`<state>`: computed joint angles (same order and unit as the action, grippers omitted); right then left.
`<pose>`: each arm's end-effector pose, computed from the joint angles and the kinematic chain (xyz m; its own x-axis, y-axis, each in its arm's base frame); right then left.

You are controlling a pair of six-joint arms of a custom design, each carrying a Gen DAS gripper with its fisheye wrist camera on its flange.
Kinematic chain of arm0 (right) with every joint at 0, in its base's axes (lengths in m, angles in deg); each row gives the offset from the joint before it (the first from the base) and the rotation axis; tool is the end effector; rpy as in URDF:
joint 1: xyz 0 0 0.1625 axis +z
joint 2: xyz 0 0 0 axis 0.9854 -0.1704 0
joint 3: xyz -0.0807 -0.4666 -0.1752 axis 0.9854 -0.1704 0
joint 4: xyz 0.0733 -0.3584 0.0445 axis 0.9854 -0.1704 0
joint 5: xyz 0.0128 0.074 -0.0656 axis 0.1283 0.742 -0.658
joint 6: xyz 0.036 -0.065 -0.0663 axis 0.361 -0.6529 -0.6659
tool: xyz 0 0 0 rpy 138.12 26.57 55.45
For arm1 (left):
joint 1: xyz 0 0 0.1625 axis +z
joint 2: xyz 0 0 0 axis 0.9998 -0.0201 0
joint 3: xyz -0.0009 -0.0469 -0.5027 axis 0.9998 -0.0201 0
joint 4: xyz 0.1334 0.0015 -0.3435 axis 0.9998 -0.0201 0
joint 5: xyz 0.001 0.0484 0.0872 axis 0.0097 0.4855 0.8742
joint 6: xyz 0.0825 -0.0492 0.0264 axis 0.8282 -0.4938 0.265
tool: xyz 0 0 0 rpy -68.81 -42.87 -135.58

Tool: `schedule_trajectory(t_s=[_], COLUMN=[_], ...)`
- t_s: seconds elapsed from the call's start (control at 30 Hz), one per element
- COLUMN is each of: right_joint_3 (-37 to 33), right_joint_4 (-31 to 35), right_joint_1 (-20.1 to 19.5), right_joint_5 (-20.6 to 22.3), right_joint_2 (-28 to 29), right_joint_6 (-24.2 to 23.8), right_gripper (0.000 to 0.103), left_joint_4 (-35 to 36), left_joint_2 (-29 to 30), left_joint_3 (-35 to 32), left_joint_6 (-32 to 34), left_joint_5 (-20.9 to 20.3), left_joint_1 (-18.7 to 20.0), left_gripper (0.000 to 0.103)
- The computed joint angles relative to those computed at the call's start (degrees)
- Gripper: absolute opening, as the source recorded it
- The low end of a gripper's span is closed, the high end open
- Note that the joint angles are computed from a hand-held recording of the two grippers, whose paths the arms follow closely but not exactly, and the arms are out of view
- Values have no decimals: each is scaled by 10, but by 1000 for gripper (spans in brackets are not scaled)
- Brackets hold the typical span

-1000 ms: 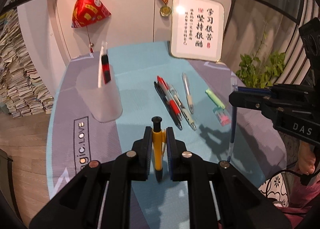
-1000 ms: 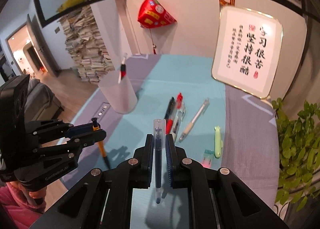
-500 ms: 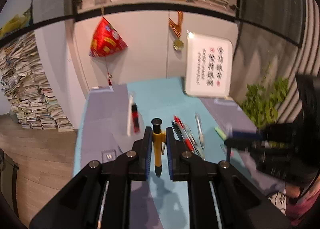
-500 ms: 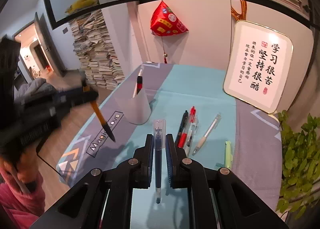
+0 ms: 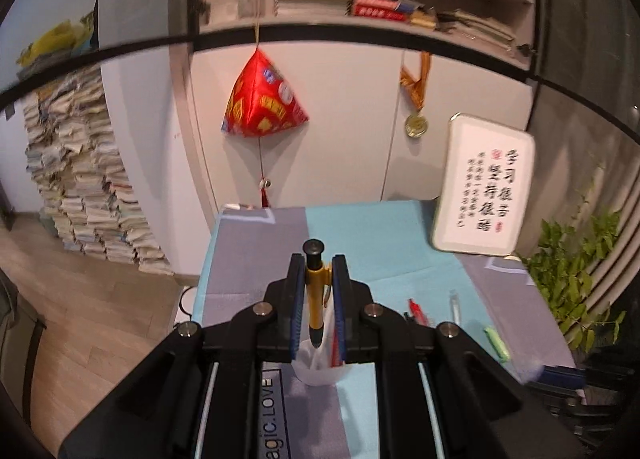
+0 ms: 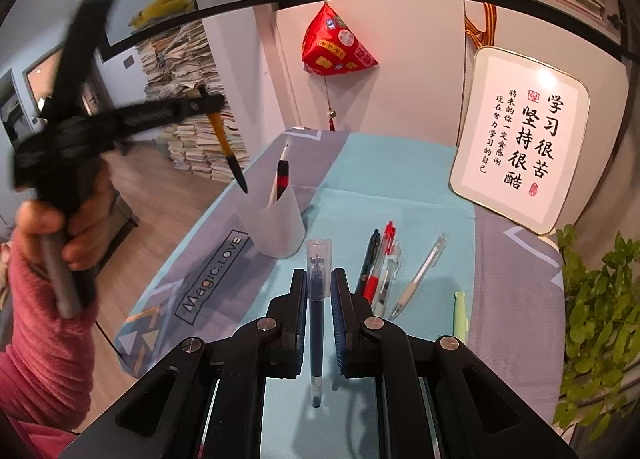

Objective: Organize stationery
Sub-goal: 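Carry the yellow pen into the frosted cup and open the left tool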

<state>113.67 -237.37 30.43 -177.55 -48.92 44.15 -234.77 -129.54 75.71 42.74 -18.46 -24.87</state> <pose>0.3530 -0.6810 0.0958 -0.7649 -0.3653 0.5306 -0.6038 0.6935 -0.3930 -0.1568 -0.7664 0.3337 -0.7197 0.1706 -0.6730 0.6236 0.5850 -0.5186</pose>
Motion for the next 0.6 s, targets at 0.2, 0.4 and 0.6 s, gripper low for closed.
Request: schedule_trajectory(t_s=[0.2,0.4,0.6], right_joint_3=[-9,-18,-29], right_joint_4=[6,16,28], right_joint_1=[-1,-1,-1], right_joint_5=[-3,1,5], right_joint_2=[2,5,10], right_joint_6=[3,6,5], right_gripper=[12,12,12], left_joint_4=[65,89,107], left_joint_2=[24,29,32], left_joint_3=[-38,-42,-48], left_joint_6=[-42,-52,-58], left_joint_5=[9,8,13], left_joint_1=[22,29,34], left_gripper=[12,12,12])
